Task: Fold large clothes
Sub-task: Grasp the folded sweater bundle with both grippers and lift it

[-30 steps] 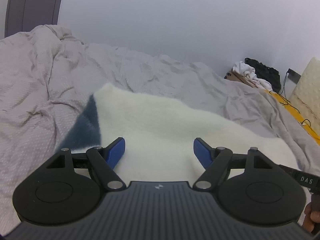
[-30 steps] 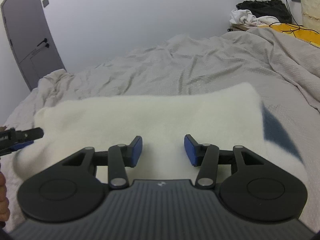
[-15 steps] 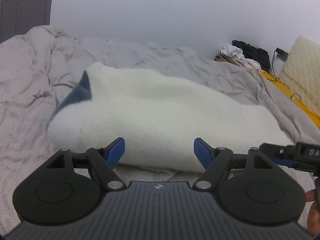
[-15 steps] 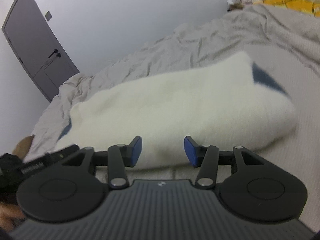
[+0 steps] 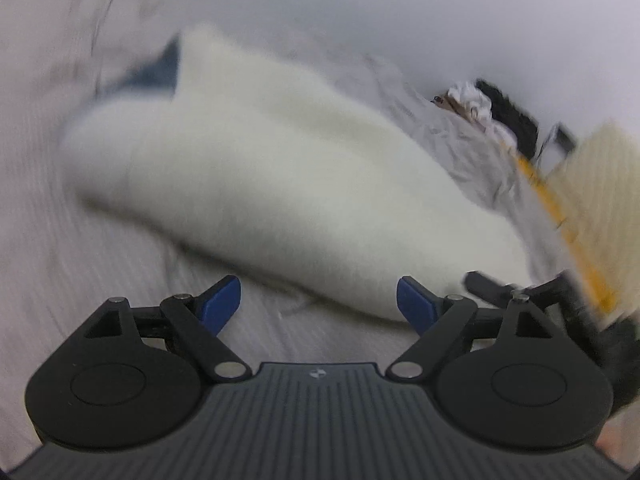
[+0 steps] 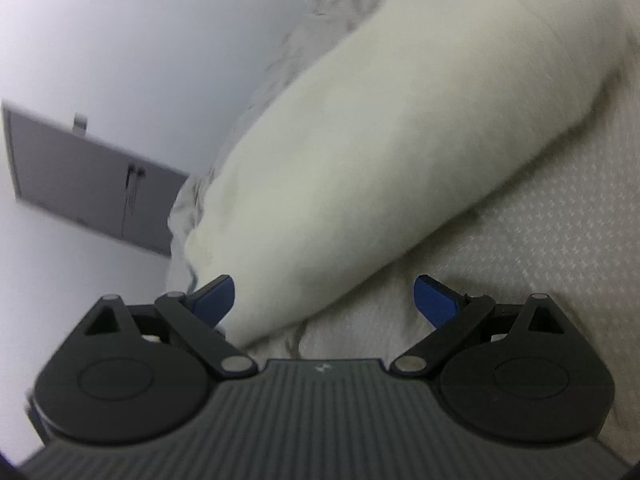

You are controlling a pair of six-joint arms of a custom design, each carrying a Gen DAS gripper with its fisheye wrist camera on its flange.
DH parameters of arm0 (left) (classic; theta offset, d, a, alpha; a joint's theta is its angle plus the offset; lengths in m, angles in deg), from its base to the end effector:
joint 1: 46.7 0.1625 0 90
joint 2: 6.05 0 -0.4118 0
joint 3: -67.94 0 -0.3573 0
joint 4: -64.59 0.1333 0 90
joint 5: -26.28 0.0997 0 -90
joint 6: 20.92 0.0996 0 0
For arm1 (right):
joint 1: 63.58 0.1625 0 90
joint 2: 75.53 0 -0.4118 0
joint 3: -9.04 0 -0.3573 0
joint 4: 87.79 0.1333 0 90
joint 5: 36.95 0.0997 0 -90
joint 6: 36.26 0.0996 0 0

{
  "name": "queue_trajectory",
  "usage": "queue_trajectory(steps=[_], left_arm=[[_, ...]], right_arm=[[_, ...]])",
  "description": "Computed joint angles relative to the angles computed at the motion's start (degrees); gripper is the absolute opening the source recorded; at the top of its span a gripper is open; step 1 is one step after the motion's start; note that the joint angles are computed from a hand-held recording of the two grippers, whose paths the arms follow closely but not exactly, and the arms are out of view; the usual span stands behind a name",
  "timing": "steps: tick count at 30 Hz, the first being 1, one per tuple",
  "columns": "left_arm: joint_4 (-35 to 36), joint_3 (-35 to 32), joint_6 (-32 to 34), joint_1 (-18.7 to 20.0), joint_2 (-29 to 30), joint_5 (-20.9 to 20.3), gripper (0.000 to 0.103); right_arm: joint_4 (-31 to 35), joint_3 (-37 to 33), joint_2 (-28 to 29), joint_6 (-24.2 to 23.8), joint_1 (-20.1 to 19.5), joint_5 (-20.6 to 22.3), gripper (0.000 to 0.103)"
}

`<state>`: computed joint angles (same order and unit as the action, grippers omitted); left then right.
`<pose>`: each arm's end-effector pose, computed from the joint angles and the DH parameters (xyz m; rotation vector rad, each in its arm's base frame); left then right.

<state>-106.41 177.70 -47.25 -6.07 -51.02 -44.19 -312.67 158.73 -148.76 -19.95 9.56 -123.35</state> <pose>-0.3207 -0.4947 0.0680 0.5229 2.9307 -0.6489 0.0351 -0.3653 0.2423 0.7246 2.5991 -1.5088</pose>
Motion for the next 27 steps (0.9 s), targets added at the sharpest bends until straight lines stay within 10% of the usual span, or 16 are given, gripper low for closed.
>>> queue_trajectory(steps=[10, 16, 27], left_arm=[[-13.1, 0.7, -20.1, 9.52, 1.96, -14.87, 0.088], [-22.14, 0.78, -30.17, 12.29, 4.72, -14.41, 0.088], [-27.85, -2.06, -26.15, 12.57, 6.54, -11.67, 0.085]], right_arm=[[-7.96, -3.86, 5.55, 5.57, -4.19, 9.77, 0.101], [-13.9, -3.99, 6.35, 9.06, -5.76, 17.26, 0.101], [-10.4, -3.74, 6.47, 8.97, -6.88, 15.78, 0.1]])
